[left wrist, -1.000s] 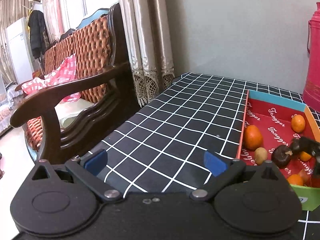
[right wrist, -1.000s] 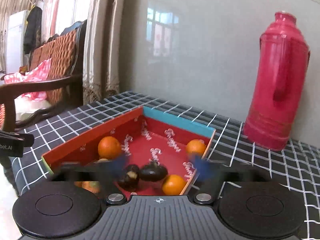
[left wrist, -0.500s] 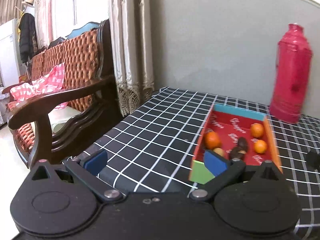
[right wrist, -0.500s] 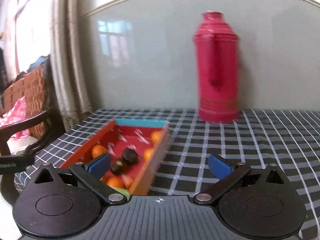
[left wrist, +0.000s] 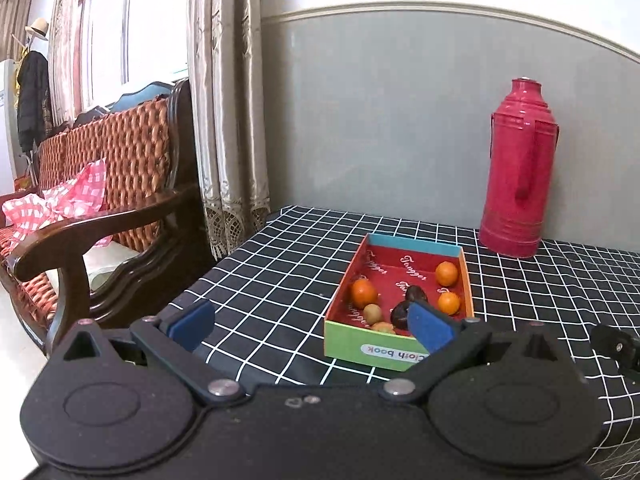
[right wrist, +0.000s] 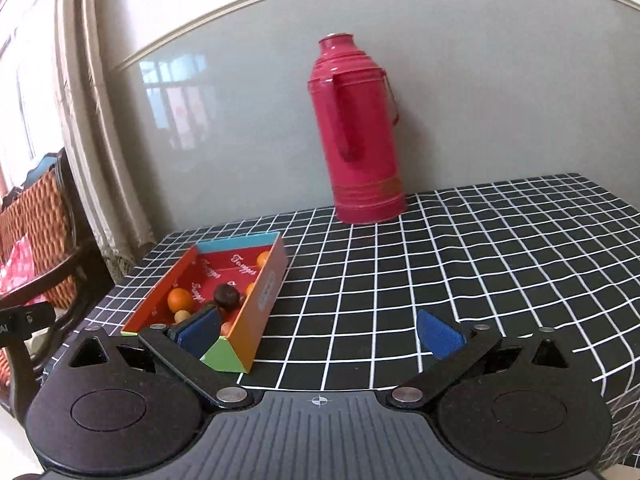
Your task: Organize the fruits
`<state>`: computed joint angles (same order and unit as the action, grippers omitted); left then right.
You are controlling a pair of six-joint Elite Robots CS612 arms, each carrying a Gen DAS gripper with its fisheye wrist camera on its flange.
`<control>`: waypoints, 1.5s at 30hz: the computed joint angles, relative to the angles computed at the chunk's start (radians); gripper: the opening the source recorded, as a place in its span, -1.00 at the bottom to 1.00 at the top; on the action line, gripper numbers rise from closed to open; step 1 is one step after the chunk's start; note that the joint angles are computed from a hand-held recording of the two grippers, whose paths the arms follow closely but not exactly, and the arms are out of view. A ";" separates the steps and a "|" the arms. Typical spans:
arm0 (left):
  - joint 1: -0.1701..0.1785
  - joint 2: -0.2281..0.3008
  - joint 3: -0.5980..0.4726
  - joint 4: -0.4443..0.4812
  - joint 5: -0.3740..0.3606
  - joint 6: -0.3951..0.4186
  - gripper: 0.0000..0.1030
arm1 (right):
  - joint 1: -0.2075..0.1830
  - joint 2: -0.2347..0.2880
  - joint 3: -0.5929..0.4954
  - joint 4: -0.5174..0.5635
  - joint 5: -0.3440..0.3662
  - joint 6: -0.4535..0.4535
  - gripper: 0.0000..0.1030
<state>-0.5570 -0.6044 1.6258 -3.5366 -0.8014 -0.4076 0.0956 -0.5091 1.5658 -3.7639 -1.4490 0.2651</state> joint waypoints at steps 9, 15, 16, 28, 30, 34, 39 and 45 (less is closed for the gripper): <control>-0.005 -0.008 0.018 -0.008 0.010 -0.010 0.89 | 0.001 -0.009 0.016 -0.025 -0.002 0.003 1.00; -0.007 -0.005 0.017 -0.018 0.010 0.011 0.89 | 0.004 -0.010 0.018 -0.033 -0.002 -0.008 1.00; -0.006 -0.005 0.016 -0.017 0.009 0.013 0.89 | 0.004 -0.009 0.017 -0.033 -0.002 -0.009 1.00; -0.002 -0.001 0.006 -0.008 -0.006 0.023 0.89 | 0.005 -0.008 0.012 -0.027 0.001 -0.007 1.00; -0.002 -0.001 0.006 -0.010 -0.008 0.027 0.89 | 0.005 -0.008 0.009 -0.024 0.002 -0.010 1.00; -0.002 0.002 0.000 -0.011 -0.013 0.038 0.89 | 0.005 -0.007 0.006 -0.022 0.006 -0.010 1.00; -0.001 0.004 -0.005 -0.010 -0.021 0.045 0.89 | 0.006 -0.006 0.002 -0.020 0.006 -0.015 1.00; -0.002 0.006 -0.013 -0.009 -0.023 0.056 0.89 | 0.007 -0.005 -0.001 -0.022 0.003 -0.015 1.00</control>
